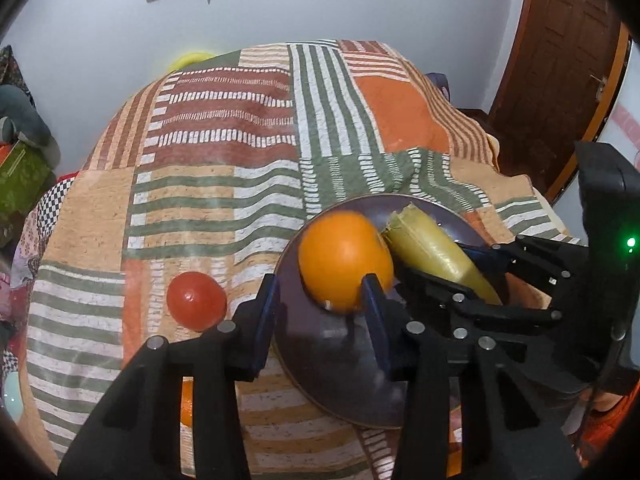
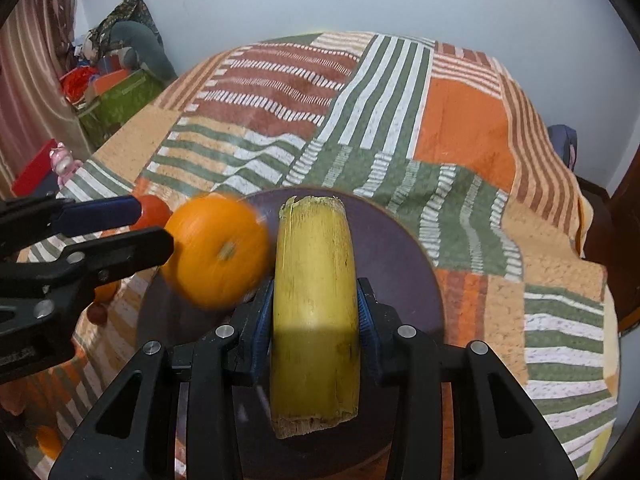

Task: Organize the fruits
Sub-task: 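Lower the orange onto the purple plate with the left gripper while the right gripper sets the corn there, then move the right gripper to the second yellow corn cob and grasp it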

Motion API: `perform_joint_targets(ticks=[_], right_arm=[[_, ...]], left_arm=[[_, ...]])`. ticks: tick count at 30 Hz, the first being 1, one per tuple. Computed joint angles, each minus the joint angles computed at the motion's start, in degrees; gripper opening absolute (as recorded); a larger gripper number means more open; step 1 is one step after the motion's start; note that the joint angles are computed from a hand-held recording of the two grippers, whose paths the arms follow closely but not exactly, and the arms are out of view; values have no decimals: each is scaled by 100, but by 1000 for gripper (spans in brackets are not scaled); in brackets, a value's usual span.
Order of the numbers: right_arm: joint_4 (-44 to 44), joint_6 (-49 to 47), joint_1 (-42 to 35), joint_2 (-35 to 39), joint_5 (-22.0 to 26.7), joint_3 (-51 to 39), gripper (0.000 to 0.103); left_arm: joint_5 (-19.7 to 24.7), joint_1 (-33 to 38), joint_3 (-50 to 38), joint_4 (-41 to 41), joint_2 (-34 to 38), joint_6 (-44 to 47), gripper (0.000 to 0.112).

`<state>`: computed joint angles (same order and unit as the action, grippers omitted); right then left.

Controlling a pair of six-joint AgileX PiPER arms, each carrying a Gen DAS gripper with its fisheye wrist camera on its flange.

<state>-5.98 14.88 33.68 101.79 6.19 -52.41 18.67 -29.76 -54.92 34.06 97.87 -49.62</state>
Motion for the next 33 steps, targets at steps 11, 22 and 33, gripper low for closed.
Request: perform_joint_targets(ticks=[11, 22, 33], right_arm=[[-527, 442, 171, 170, 358, -310, 39], [-2362, 2372, 579, -1346, 782, 583, 59], [-4010, 4601, 1946, -3264, 1989, 1525, 65]], left_arm=[[63, -2, 606, 595, -502, -628, 51], [775, -550, 1336, 980, -2040, -1323, 64], [2366, -2357, 2308, 955, -3499, -2453, 74]])
